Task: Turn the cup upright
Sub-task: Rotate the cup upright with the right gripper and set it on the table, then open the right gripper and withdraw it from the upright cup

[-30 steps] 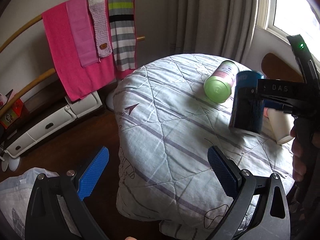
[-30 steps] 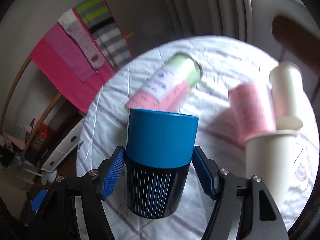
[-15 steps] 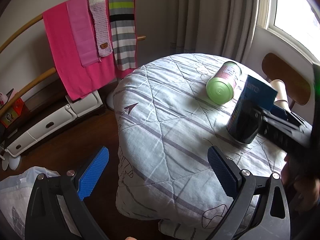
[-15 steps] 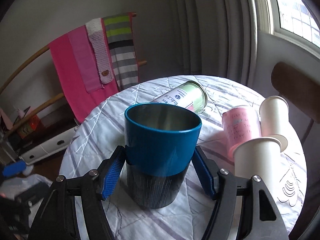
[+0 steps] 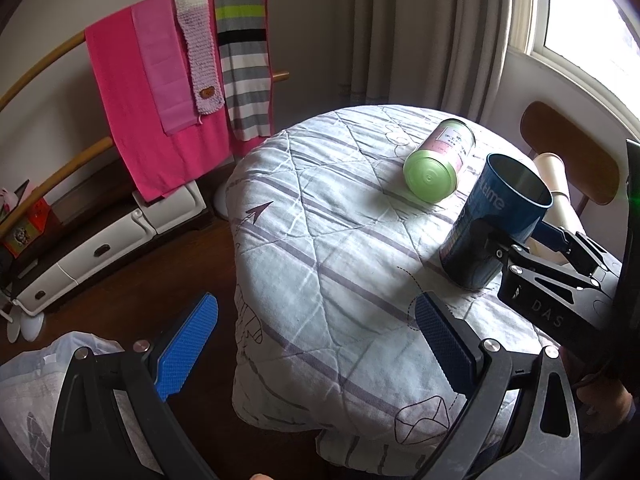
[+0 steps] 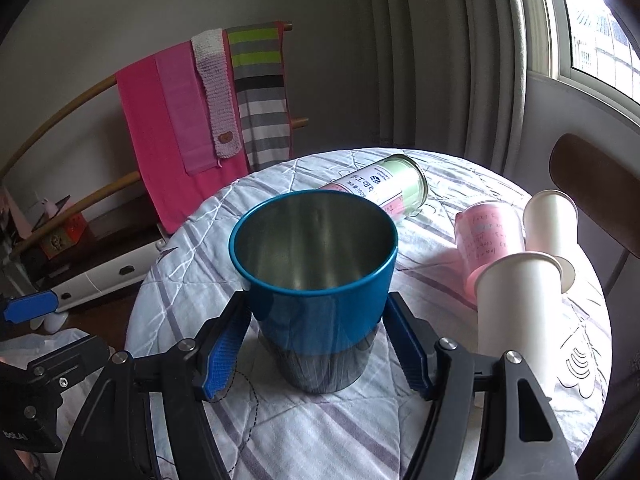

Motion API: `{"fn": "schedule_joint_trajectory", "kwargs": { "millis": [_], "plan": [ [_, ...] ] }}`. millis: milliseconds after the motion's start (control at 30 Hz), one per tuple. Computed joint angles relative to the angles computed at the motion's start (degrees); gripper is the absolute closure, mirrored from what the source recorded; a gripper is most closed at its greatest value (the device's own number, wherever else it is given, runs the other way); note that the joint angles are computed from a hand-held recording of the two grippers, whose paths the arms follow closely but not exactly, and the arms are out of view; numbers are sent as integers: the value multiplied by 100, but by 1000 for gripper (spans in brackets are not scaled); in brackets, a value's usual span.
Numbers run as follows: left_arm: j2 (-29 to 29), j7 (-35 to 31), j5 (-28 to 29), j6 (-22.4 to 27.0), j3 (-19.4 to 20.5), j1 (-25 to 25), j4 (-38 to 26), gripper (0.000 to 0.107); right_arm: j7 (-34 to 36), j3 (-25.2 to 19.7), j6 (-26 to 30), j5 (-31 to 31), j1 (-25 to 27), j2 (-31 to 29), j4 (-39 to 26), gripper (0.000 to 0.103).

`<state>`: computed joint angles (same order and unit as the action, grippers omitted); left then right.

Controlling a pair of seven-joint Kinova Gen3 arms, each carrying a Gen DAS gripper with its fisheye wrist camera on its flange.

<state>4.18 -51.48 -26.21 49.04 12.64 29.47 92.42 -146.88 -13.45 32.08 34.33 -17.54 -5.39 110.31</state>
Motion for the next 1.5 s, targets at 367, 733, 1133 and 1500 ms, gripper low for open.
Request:
{"fn": "schedule_joint_trajectory", "kwargs": {
  "millis": [367,733,1133,1500],
  "plan": [
    [-48,115,-23,164,61,51,-34,7,932,144,-201,-902,97,-134,14,28],
    [-40,145,-74,264,89,116,-88,7,996,33,-118,-948,145,-121,-63,28],
    [-66,182,-124,256,110,150,-66,7,1158,41,1,-1076,151,-189,-67,28],
    [-49,438,-371,489,231,385,-149,7,1617,124,-3,-1506,275,-527,110,28]
  ]
}}
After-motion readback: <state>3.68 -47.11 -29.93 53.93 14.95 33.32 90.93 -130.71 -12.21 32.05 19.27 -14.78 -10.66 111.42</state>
